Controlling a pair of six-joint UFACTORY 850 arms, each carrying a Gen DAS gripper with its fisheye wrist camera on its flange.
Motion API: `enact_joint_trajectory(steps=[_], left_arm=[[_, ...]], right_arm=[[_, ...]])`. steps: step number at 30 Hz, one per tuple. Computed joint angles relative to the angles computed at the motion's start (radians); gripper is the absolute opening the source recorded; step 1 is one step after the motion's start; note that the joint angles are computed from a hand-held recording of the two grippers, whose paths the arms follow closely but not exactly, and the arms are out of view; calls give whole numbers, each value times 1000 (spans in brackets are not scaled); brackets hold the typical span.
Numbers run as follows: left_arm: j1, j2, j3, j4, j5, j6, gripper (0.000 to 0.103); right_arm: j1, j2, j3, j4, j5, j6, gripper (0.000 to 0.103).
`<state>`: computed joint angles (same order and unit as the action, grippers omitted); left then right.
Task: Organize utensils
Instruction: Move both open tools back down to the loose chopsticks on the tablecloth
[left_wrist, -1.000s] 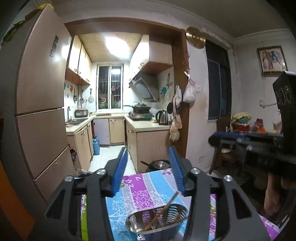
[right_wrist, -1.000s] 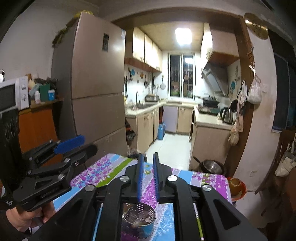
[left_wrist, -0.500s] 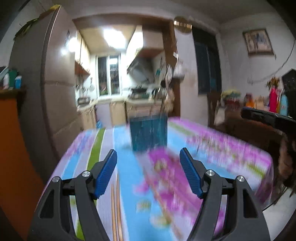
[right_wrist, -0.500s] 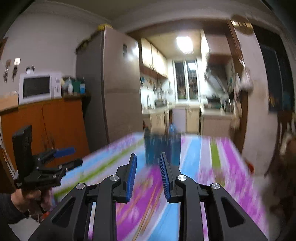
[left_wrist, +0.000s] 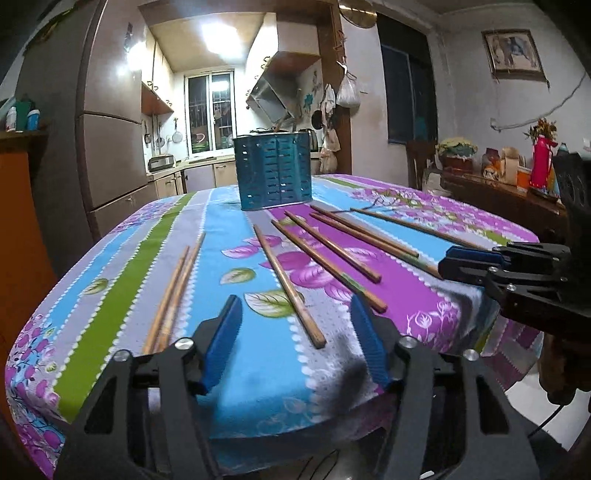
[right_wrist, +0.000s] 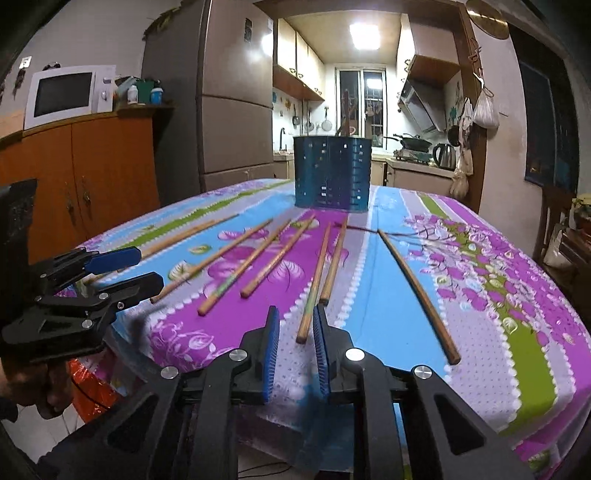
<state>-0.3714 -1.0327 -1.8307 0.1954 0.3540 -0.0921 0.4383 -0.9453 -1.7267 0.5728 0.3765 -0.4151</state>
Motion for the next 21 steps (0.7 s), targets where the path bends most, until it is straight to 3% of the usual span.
enact_joint_trajectory(steps=[11,21], left_arm=[[-9,-28,-17,23,-2,-36,31],[-16,-31,-12,-8,22,-15,28]], right_arm=[[-2,-30,-37,86,3,-60,12],[-2,-45,-56,95,-7,-75,11]])
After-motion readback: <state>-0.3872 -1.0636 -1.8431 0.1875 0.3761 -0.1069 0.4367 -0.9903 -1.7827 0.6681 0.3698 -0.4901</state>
